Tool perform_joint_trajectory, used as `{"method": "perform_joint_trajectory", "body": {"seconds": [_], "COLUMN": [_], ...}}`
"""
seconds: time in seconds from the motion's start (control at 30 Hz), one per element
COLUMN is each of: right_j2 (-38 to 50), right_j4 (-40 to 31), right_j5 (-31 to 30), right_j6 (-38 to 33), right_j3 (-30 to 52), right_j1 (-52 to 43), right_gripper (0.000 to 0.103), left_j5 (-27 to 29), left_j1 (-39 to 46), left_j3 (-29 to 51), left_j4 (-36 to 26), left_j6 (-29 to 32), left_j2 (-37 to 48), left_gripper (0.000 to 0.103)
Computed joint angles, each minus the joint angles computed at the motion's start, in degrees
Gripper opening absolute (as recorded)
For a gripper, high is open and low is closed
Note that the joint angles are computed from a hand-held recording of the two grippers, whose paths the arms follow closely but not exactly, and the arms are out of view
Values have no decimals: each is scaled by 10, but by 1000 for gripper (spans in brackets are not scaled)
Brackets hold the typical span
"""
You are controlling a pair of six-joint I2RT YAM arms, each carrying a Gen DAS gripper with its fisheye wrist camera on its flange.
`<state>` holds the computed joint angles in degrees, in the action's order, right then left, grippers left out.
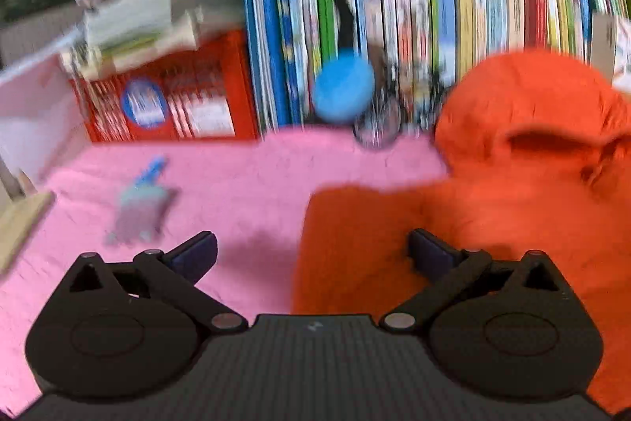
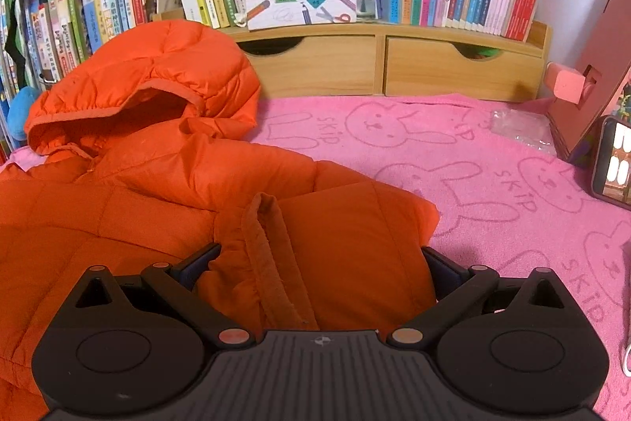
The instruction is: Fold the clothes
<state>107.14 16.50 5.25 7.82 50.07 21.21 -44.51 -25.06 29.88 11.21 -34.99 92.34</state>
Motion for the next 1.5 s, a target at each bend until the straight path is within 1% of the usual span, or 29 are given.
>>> {"method": "perform_joint_trajectory", "body": {"seconds": [0.07,0.23,0.47,0.87,1.03,1.1,1.17,1.2,1.27,1.37,1.43,1.5], "right_j2": [0,1,0,-1,-6,-32,-80,-102,-125,-101,-70,-34], "right_j4": [0,1,4,16,2,-3,59,88,95,49,14,-20], "right_j5": [-1,-5,-9,-21,-32,-13,3,-8,-54,-86,-86,-66], "right_j6": [0,2,6,23,20,16,12,10,-3,-15,-18,-16], "right_j3": [0,0,-1,-8,-5,-16,-68,-88,-87,-26,16,49], "right_j1": [0,-2,-3,-8,-13,-3,18,31,66,131,166,186], "right_gripper": [103,103,103,103,103,103,103,103,103,103,103,103], "left_j5": [43,114,112,125,125,125,125,125,125,125,126,126], "left_j1": [18,54,55,61,61,61,61,61,61,61,61,62], "left_j3": [-7,-28,-19,-36,-37,-37,-36,-36,-36,-36,-36,-37], "left_j4": [0,23,11,30,31,32,31,31,31,32,32,33], "left_j6": [-9,-13,-11,-15,-16,-16,-16,-16,-16,-16,-15,-15], "left_j2": [-8,-23,-20,-34,-34,-34,-34,-34,-33,-34,-34,-34], "left_gripper": [103,103,103,103,103,103,103,103,103,103,103,103]}}
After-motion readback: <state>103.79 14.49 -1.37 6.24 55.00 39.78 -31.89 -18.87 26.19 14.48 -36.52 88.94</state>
